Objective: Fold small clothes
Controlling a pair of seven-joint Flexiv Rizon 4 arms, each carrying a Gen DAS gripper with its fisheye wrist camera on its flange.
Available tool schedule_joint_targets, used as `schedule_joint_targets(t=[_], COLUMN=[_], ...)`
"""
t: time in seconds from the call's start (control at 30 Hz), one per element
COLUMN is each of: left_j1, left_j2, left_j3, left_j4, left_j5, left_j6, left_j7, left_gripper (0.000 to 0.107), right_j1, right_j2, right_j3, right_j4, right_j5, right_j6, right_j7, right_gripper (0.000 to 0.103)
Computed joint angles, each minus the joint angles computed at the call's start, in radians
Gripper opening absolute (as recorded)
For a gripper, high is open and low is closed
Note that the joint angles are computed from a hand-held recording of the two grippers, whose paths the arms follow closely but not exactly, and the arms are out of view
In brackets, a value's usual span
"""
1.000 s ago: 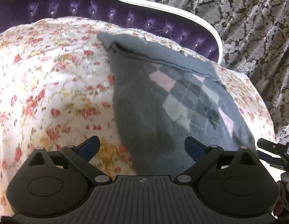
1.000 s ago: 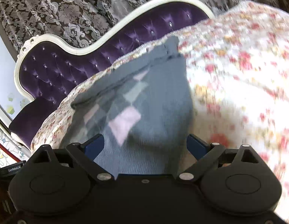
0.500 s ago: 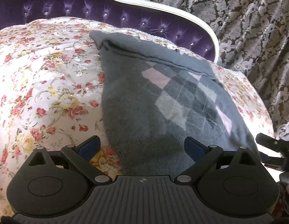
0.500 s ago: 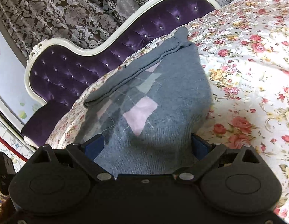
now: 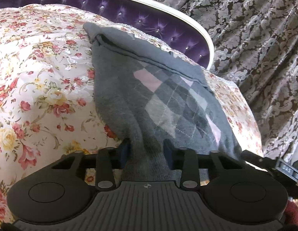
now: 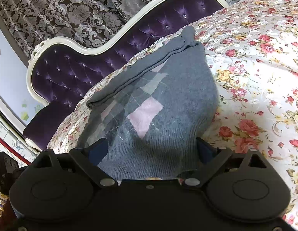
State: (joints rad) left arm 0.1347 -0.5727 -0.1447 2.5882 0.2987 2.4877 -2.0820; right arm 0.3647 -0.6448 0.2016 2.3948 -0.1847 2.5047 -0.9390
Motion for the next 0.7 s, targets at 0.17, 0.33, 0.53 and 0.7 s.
schedule_joint_targets(t=[0.17, 0.33, 0.53, 0.7], left_j1=[-0.021, -0.099, -0.070, -0.060], left_j2=[0.009, 0.033, 0.025, 0.002], left_j3=[0.017, 0.081, 0.067, 0.054], left_j4=[0.016, 0.074, 0.070, 0.057], left_j5=[-0.043, -0.145, -0.115, -0.085], left_j6=[0.005, 0.060, 0.043, 0.067], left_j7=[-0.011, 0.027, 0.033, 0.024], left_gripper=[0.007, 0.006, 0.009, 0.034], right_j1=[-0.028, 0.089, 0.007, 0.006], right_j2=[0.017, 0.084, 0.076, 0.062], right_j3=[0.000, -0.064, -0.016, -0.011], right_j4=[0.003, 0.023, 0.045, 0.047], right_j5=[-0.026, 0.131, 0.137, 0.107], right_j6=[-0.066, -0.130, -0.125, -0.077], right_j7=[0.031, -0.056, -0.027, -0.041], right_gripper=[0.020, 0.010, 0.011, 0.021])
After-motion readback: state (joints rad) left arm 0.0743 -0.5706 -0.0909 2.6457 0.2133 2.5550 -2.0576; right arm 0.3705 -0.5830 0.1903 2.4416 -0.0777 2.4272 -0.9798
